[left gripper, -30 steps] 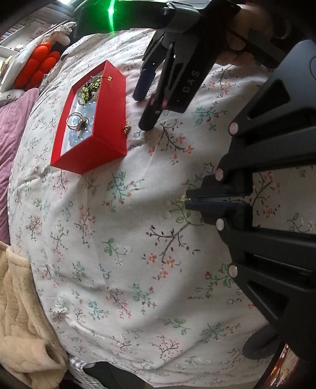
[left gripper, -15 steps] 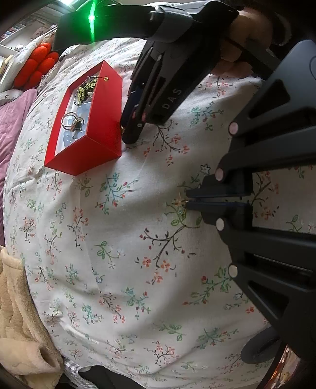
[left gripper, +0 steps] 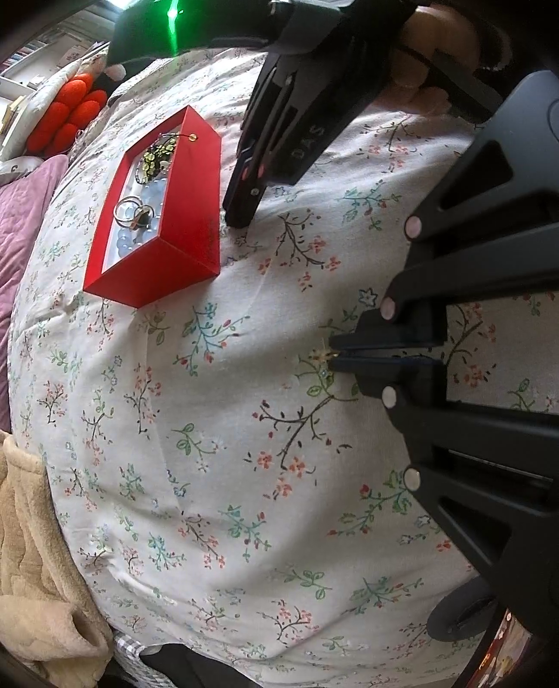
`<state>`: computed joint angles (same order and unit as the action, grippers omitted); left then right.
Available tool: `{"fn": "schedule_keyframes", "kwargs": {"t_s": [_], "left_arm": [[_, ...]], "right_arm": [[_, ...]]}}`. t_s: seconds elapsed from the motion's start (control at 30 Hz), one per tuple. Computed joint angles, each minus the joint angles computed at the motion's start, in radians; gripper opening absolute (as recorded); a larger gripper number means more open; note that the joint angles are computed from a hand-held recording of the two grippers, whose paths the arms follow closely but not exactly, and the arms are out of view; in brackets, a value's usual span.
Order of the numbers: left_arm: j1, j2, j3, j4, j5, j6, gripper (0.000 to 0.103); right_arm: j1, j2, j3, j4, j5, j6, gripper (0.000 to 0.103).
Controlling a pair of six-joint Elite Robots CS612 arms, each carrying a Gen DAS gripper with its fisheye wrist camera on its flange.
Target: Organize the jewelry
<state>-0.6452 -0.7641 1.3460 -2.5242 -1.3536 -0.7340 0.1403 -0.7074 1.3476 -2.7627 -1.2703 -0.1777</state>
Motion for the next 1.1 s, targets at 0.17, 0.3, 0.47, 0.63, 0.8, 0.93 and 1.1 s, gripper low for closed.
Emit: {"fn": "schedule_keyframes", "kwargs": {"t_s": [0.17, 0.3, 0.47, 0.63, 0.8, 0.93, 1.1], "left_arm": [[-0.002, 0.002, -0.009, 0.001, 0.009, 0.002, 0.004], [-0.003, 0.002, -0.014, -0.006, 0.015, 0.003, 0.004], [-0.005, 0.001, -0.026, -0.017, 0.031, 0.009, 0.004], [-0.005, 0.004, -0.047, -0.038, 0.044, 0.011, 0.004], [-0.004, 0.017, -0.084, -0.057, 0.044, 0.014, 0.004], [-0.004, 0.034, -0.118, -0.082, 0.038, 0.022, 0.004], [0.001, 0.066, -0.174, -0.120, 0.011, 0.040, 0.004]], "right_arm": [[-0.009, -0.017, 0.012, 0.010, 0.018, -0.017, 0.008], [-0.018, -0.035, 0.027, 0.008, 0.041, -0.035, 0.008], [-0.031, -0.053, 0.033, 0.020, 0.067, -0.041, 0.008], [-0.047, -0.071, 0.034, 0.023, 0.097, -0.038, 0.008], [-0.063, -0.081, 0.021, 0.040, 0.126, -0.029, 0.008], [-0.075, -0.076, -0.008, 0.074, 0.148, -0.006, 0.008], [-0.086, -0.056, -0.055, 0.132, 0.176, 0.027, 0.008]]}}
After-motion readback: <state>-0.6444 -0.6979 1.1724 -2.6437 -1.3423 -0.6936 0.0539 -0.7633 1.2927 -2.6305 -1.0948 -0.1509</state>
